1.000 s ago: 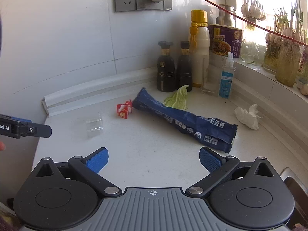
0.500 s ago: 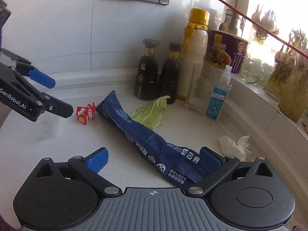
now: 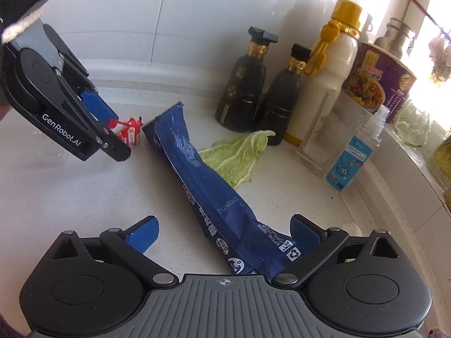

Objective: Collect trash
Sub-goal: 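Grasp the red candy wrapper with the left tool while the right tool grasps the blue wrapper, then lift the red wrapper and blue wrapper and carry them down over the bin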

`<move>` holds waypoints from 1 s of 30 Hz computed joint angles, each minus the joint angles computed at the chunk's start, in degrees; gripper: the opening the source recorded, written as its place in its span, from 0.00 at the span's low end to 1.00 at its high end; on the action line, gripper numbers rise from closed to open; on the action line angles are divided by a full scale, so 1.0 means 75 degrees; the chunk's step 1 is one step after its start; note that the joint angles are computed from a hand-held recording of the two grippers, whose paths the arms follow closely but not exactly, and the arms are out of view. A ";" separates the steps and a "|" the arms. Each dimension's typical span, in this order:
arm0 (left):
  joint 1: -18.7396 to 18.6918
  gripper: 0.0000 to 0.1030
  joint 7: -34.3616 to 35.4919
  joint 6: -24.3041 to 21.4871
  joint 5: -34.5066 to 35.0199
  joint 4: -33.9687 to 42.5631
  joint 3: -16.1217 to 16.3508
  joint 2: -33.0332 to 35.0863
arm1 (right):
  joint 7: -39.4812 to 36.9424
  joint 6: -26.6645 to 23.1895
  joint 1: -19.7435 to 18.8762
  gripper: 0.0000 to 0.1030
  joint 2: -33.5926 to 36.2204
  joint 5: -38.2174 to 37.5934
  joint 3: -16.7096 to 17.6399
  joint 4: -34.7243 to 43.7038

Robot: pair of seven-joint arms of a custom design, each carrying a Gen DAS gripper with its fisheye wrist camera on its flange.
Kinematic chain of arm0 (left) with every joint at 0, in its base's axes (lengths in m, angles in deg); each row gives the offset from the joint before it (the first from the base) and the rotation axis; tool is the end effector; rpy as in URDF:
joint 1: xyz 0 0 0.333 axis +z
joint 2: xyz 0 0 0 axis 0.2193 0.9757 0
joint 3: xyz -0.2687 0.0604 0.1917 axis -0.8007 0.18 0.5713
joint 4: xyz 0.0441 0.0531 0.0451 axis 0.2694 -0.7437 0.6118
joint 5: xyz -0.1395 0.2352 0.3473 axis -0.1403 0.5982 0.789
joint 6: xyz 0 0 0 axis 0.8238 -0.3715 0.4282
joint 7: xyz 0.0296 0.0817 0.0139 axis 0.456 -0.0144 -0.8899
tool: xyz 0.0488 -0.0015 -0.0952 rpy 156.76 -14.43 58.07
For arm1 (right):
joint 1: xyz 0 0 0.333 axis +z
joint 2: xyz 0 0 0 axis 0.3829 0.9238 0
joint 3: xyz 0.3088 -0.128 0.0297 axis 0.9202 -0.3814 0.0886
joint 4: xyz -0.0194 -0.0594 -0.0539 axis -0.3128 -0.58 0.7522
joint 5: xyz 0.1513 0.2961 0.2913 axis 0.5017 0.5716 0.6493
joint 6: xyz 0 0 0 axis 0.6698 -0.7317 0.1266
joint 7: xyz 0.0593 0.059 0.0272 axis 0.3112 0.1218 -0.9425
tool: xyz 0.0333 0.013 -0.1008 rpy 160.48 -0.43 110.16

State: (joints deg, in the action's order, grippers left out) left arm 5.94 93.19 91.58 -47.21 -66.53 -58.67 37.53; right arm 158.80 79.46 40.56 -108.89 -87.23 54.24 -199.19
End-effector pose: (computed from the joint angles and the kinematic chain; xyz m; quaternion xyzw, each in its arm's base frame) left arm 0.5229 -0.1790 0.6659 -0.4715 0.8322 -0.2254 0.1850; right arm 0.4723 0.2151 0.6404 -0.8005 0.4551 -0.3044 0.2439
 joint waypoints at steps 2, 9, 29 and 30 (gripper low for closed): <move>0.0001 0.33 -0.0031 -0.0011 0.0022 0.0034 -0.0016 0.0055 | 0.0008 0.0025 -0.0023 0.95 0.0079 -0.0040 0.0014 0.0036; 0.0044 0.09 -0.0447 0.0033 0.0172 0.0052 -0.0063 0.0127 | 0.0047 -0.0137 0.0002 0.72 0.0266 0.0085 -0.0017 0.0192; 0.0005 0.05 -0.0716 0.0539 -0.0361 -0.0290 0.0080 -0.0365 | 0.0839 -0.0048 0.0010 0.43 -0.0241 0.0159 0.0126 -0.0069; 0.0002 0.05 -0.0719 0.0550 -0.0395 -0.0302 0.0086 -0.0403 | 0.0877 -0.0050 0.0017 0.43 -0.0289 0.0134 0.0138 -0.0086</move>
